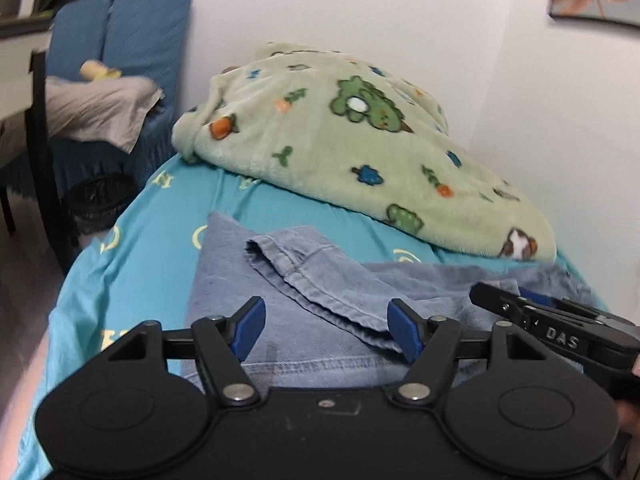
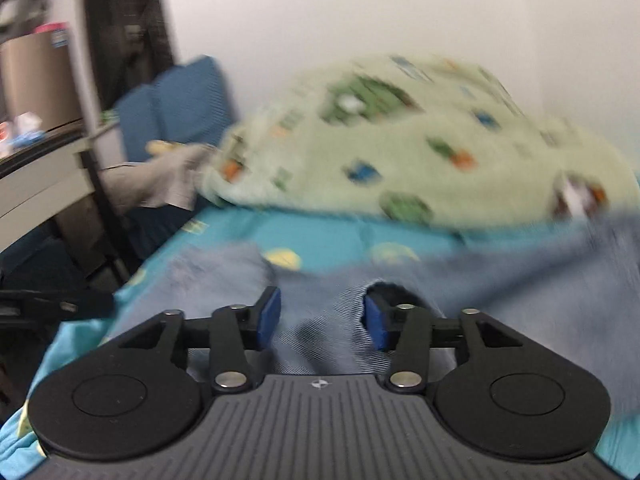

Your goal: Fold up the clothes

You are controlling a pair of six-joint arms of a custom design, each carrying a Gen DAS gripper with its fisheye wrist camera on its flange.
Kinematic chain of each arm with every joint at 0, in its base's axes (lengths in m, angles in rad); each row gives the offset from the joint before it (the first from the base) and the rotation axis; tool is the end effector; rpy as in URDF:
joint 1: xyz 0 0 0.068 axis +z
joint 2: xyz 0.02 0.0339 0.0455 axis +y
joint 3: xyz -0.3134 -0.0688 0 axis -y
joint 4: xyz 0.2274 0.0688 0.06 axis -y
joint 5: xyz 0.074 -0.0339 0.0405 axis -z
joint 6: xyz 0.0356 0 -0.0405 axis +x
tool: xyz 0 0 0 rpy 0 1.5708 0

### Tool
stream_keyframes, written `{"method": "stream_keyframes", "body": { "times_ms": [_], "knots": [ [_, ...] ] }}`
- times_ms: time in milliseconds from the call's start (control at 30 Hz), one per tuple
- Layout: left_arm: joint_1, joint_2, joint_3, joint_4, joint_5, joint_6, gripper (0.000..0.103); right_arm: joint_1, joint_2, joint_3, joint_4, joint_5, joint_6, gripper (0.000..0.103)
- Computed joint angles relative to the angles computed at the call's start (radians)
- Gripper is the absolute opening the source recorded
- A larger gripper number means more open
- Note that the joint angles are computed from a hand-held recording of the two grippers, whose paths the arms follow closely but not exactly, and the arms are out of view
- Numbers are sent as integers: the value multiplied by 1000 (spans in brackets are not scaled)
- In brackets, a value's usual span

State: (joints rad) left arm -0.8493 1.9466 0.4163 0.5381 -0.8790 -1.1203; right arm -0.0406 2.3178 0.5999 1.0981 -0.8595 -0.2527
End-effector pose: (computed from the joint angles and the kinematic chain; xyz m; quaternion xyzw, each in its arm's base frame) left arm 0.1904 -0.1749 0.0993 -0.2374 0.8430 0.0104 0.4825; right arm 0.3389 0.0132 0.0532 -0.2752 0.7835 0.3056 0.4658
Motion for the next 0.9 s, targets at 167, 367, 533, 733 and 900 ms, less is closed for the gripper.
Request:
{"method": "stream_keyframes", "body": {
  "times_ms": [167,367,533,733,900],
  "knots": [
    [15,-104,-136,95,-64,-58,65,140,-77,-25,-52,36,-13,67],
    [86,-207,-299,211,-43,-158,65,257,-90,-113,100,279,5,63],
    [87,-238,-331,242,-16,-113,65,191,-66,-98,97,436,44,21],
    [66,-221,-315,252,13,-50,65,-8,-50,-73,-32,367,65,19],
    [63,-257,-347,260,-1,-65,65,-78,-82,-189,125,236,32,33]
  ]
}}
